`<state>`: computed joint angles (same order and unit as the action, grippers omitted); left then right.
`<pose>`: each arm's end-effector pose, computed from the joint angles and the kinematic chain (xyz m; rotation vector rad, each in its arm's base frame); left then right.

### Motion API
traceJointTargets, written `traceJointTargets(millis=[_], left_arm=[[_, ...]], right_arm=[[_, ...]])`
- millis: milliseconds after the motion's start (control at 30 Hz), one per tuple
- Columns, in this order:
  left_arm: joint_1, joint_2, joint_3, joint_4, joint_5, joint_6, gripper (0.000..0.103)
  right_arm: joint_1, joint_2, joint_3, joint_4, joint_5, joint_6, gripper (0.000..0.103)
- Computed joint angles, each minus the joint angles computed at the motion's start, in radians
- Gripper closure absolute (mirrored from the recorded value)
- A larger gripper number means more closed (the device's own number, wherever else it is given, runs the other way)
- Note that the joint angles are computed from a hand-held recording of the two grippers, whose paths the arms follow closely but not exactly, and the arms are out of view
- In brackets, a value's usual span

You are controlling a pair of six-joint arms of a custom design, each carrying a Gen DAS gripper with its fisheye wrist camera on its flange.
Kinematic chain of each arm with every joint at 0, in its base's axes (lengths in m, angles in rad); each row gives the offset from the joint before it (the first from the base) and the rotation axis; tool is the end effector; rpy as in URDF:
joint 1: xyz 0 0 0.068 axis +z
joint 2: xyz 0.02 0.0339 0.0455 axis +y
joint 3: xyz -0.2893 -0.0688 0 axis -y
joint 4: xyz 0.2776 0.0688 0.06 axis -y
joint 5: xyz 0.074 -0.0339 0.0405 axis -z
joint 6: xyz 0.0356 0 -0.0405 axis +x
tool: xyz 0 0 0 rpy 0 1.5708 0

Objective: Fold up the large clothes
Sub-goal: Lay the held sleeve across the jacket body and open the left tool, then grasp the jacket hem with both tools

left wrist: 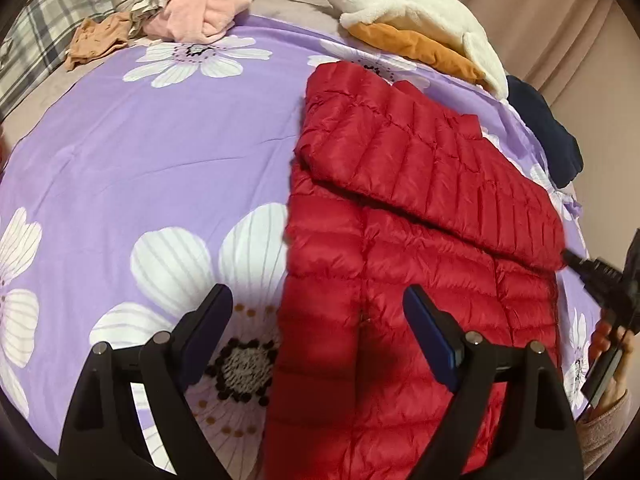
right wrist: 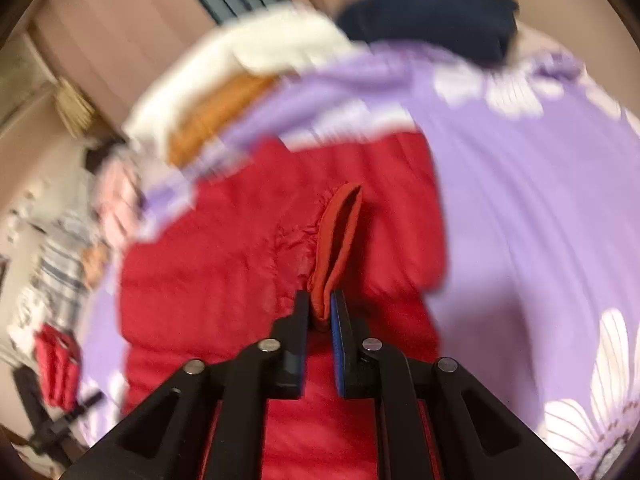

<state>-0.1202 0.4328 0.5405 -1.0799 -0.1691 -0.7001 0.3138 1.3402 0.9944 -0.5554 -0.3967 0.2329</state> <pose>0.0885 -0.0047 0.2342 -0.7853 2.4011 -0.1144 0.2827 0.1062 0.2737 -0.2767 2.4991 0.7210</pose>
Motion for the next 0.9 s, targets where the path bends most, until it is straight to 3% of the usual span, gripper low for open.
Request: traceJointTargets(millis=[167,333,500,633,733,833,900], left_arm=[[0.030,0.155,0.037,0.120,-0.012,0.081,0.016],[-0.005,0.323,0.086,0.290,-0.066,0.169,0.018],[-0.029,0.593,0.128,0.450,-0.100,0.240,0.044],[0.005,0.773,0.140,0.514,-0.055,0.271,0.041],[0.032,0.781,0.137,0.525,-0.026,0.283,0.040],[0.053,0.722,0.143,0.465,0.006,0.276,0.040],[0.069,0.608,0.125,0.393,0.049,0.262,0.032]], right_arm=[[0.082,-0.058,-0.019,0.052,0.317,-0.029,0.088],[0.107,-0.126,-0.052,0.126,0.173,-0.099,0.088],[0.194,-0.010,-0.031,0.146,0.237,-0.146,0.088],[0.194,0.110,0.013,0.120,0.247,-0.127,0.088],[0.168,0.153,0.027,0.117,0.205,-0.130,0.088],[0.140,0.139,0.047,0.069,0.160,-0.123,0.088],[0.109,0.065,0.015,0.049,0.094,-0.104,0.082]])
